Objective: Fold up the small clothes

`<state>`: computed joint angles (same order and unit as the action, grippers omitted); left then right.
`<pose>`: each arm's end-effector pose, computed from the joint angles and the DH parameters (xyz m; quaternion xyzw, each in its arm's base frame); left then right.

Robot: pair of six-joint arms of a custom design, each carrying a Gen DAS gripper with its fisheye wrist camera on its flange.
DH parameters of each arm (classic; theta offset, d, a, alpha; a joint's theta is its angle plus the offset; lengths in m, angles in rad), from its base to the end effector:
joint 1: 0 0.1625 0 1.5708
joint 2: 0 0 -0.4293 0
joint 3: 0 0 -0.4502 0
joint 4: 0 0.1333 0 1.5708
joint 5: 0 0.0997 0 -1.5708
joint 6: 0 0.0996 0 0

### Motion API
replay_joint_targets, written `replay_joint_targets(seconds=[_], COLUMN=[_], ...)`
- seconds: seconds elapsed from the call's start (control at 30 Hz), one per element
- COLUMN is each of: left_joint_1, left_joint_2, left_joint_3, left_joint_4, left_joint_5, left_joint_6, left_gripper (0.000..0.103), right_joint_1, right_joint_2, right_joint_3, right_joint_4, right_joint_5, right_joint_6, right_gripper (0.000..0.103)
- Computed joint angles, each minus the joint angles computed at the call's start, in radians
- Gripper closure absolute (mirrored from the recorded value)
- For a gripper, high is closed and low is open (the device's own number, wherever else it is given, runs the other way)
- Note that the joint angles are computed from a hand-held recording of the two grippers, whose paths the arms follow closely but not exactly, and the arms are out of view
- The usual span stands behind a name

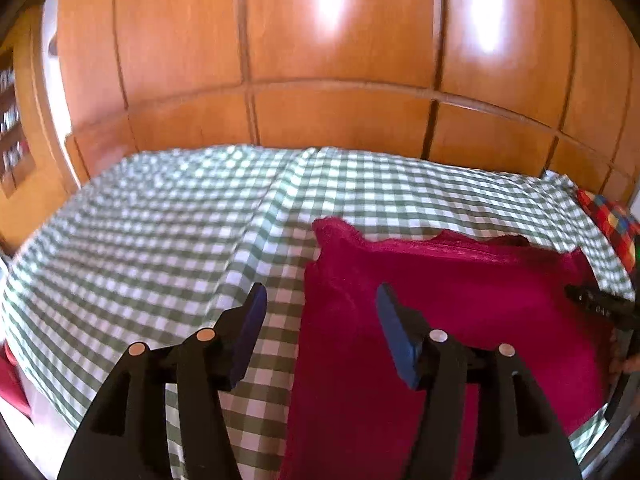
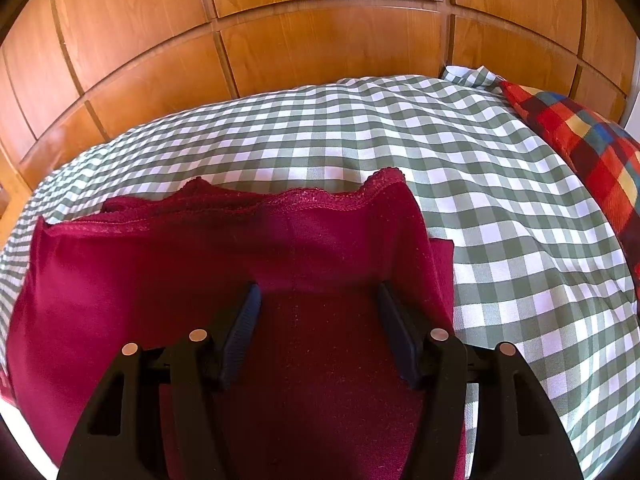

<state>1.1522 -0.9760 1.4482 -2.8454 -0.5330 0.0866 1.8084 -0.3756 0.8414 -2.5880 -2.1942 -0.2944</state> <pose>-0.1035 -0.7717 0.3498 0.0123 0.8224 -0.4099 0.3942 0.2917 -0.8851 0.1011 0.1602 -0.9056 0.2506 0.3023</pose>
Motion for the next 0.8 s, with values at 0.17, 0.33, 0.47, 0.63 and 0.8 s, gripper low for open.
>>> replay_joint_targets(seconds=[0.17, 0.33, 0.47, 0.63, 0.8], left_joint_1=[0.065, 0.097, 0.113, 0.125, 0.146], left_joint_2=[-0.024, 0.026, 0.082, 0.175, 0.206], left_joint_3=[-0.055, -0.144, -0.234, -0.354, -0.386], left_joint_4=[0.195, 0.266, 0.323, 0.399, 0.442], left_joint_5=[-0.114, -0.156, -0.193, -0.156, -0.126], left_joint_6=[-0.202, -0.192, -0.207, -0.214, -0.302], left_gripper=[0.047, 0.052, 0.052, 0.053, 0.050], right_joint_1=[0.002, 0.003, 0.003, 0.004, 0.004], right_joint_2=[0.000, 0.000, 0.000, 0.001, 0.002], right_joint_3=[-0.005, -0.004, -0.005, -0.005, -0.006], right_joint_4=[0.023, 0.021, 0.021, 0.016, 0.018], right_joint_5=[-0.001, 0.000, -0.002, 0.004, 0.003], right_joint_6=[0.008, 0.010, 0.011, 0.017, 0.017], right_gripper=[0.043, 0.043, 0.043, 0.043, 0.043])
